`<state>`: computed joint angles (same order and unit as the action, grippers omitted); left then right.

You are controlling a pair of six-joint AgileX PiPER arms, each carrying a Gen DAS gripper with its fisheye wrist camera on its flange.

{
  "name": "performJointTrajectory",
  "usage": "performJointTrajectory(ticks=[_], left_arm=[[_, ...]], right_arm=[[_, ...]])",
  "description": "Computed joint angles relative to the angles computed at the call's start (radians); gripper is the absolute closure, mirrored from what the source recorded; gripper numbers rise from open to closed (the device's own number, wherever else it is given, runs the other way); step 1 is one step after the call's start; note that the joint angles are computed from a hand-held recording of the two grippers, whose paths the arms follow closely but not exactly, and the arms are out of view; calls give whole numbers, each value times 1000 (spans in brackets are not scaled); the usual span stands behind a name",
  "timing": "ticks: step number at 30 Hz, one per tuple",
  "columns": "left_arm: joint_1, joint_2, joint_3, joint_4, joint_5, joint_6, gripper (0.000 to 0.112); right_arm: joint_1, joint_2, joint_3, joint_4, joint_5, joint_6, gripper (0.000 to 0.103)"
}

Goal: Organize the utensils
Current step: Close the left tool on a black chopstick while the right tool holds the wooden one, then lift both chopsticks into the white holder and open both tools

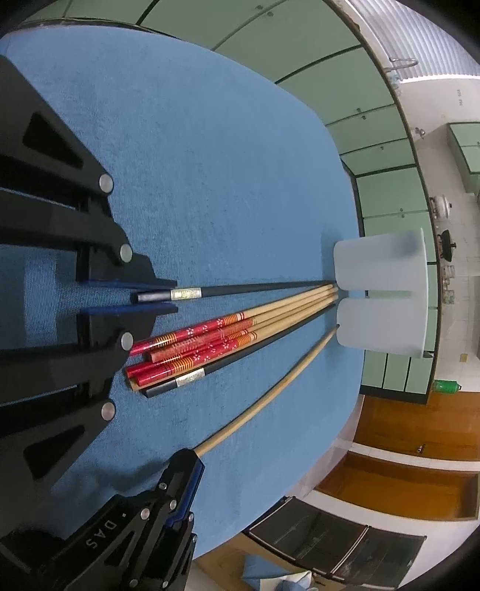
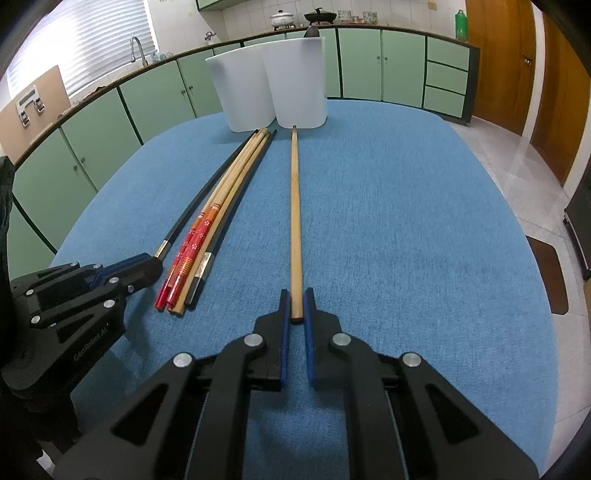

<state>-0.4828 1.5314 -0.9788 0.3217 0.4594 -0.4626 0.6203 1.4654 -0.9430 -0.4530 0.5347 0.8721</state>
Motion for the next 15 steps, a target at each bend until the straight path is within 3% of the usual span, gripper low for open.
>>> performJointTrajectory(ticks=[7, 15], left_arm=[[16, -59, 22, 3, 12, 2, 106], [32, -199, -3, 11, 71, 40, 106]], right_arm=[[-11, -49, 39, -17, -35, 29, 97], [36, -131, -17, -103, 41, 55, 97]])
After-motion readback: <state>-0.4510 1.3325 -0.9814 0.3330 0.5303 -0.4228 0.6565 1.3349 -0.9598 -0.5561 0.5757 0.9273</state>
